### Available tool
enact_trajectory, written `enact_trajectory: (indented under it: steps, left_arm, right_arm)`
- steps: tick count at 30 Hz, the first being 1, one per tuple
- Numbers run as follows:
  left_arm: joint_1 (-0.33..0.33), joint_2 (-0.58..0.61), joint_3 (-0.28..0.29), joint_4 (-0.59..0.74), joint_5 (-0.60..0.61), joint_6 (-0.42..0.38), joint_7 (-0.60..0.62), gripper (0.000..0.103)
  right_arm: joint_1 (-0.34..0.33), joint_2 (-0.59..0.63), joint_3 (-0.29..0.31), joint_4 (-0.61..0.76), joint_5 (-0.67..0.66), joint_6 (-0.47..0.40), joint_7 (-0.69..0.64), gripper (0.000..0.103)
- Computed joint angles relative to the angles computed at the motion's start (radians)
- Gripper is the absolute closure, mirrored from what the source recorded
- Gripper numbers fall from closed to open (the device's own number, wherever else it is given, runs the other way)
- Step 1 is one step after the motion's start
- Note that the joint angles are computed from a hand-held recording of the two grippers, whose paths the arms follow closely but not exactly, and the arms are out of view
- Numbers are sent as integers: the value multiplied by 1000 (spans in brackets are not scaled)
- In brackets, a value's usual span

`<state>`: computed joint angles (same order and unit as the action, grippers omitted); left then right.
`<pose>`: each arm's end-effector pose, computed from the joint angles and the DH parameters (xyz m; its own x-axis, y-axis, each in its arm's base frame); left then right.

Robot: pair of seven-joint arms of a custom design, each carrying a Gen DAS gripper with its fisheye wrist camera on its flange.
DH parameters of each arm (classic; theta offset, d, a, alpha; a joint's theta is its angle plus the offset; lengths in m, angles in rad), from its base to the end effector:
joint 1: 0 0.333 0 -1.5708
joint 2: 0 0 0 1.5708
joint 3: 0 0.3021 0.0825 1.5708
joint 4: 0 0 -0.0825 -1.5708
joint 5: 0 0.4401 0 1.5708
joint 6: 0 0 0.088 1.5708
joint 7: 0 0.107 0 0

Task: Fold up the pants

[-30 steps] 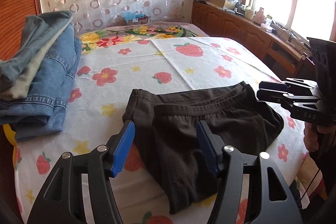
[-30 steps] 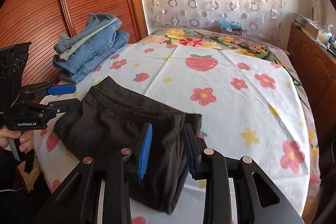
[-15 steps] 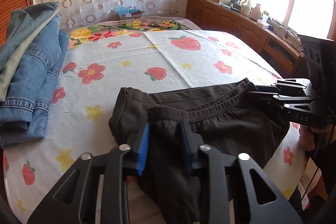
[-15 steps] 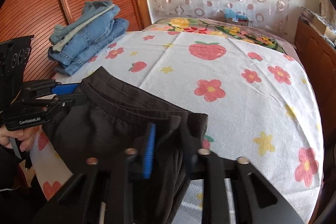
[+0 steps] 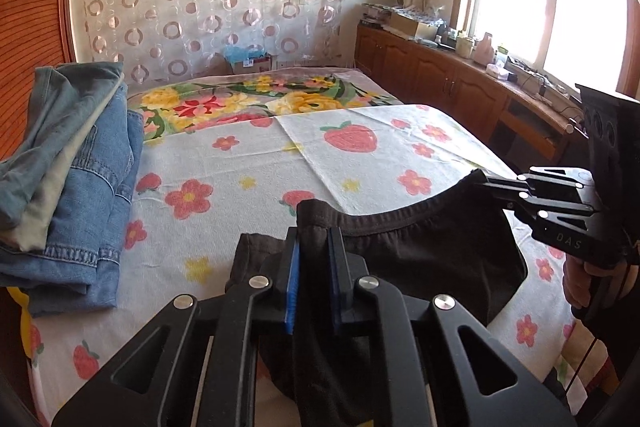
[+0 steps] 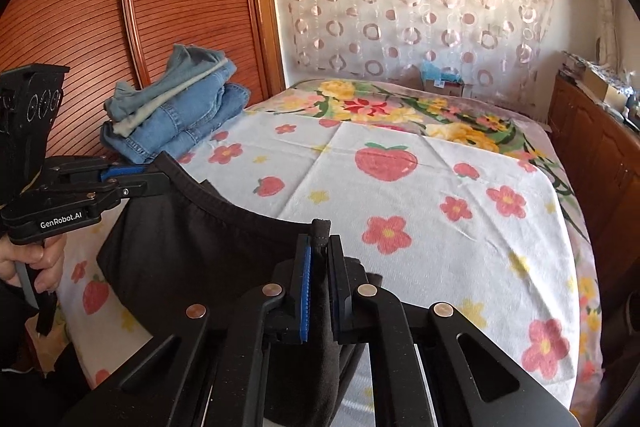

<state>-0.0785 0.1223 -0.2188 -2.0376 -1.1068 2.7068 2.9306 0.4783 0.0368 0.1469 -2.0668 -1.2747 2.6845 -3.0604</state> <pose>0.6317 -0.1585 0.3863 -0.6971 -0.7129 0.0767 -0.5058 0.4131 -0.7573 0.4977 0.3961 0.4193 0.0398 -0.9965 -0.0729 -0.5722 0.0370 -0.8193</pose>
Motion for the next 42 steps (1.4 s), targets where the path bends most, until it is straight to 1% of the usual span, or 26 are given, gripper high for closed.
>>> enact_trajectory:
  steps: [1, 4, 5, 7, 8, 10, 14, 16, 17, 18, 21, 24, 29, 32, 36, 38, 39, 40, 42]
  left_arm:
    - [-4, 10, 1, 8, 18, 10, -13, 89]
    - [-21, 62, 2, 37, 137, 61, -97, 89]
    - [-25, 81, 3, 49, 186, 66, -135, 89]
    - [-22, 98, -3, 53, 246, 82, -183, 89]
    - [-18, 102, -8, 53, 264, 84, -198, 89]
    - [-4, 101, -20, 50, 273, 80, -211, 88]
    - [9, 87, -25, 37, 300, 80, -251, 77]
    - [20, 67, -32, 20, 281, 89, -235, 55]
    - [29, 56, -38, 13, 249, 84, -210, 52]
    - [36, 42, -41, 4, 217, 70, -185, 51]
    - [38, -5, -29, -35, 151, 41, -129, 47]
    - [29, -59, -7, -100, 75, 34, -58, 47]
    - [14, -118, 45, -191, 61, 1, -22, 47]
    - [17, -144, 73, -220, 25, -48, 3, 47]
    - [11, -166, 88, -243, 27, -70, 17, 47]
    - [6, -173, 93, -248, 13, -88, 37, 50]
    - [5, -174, 95, -248, 13, -100, 45, 54]
    - [2, -172, 95, -248, 17, -100, 47, 59]
    - [-2, -160, 92, -241, 32, -95, 42, 67]
  right_arm:
    - [-3, 11, -2, 9, 20, 1, -16, 96]
    - [-8, 53, -11, 39, 121, 7, -87, 96]
    - [-8, 67, -14, 52, 155, 2, -115, 96]
    - [-4, 96, -21, 79, 218, -13, -175, 96]
    - [0, 109, -22, 92, 259, -28, -215, 96]
    - [11, 120, -30, 106, 290, -43, -251, 92]
    - [36, 103, -41, 102, 284, -83, -246, 82]
    - [42, 77, -39, 80, 264, -91, -218, 78]
    - [43, 65, -36, 68, 254, -93, -204, 75]
    - [43, 50, -32, 54, 242, -96, -186, 74]
    - [38, 3, -15, -3, 211, -73, -125, 72]
    - [32, -49, 10, -64, 202, -56, -82, 72]
    - [22, -124, 52, -158, 210, -27, -48, 72]
    - [18, -161, 74, -201, 235, -31, -53, 72]
    - [9, -180, 92, -223, 265, -26, -72, 72]
    - [4, -168, 94, -214, 272, -18, -84, 72]
    - [2, -163, 96, -209, 273, -21, -87, 72]
    - [1, -155, 97, -201, 271, -28, -89, 72]
    - [-1, -149, 94, -195, 260, -26, -83, 72]
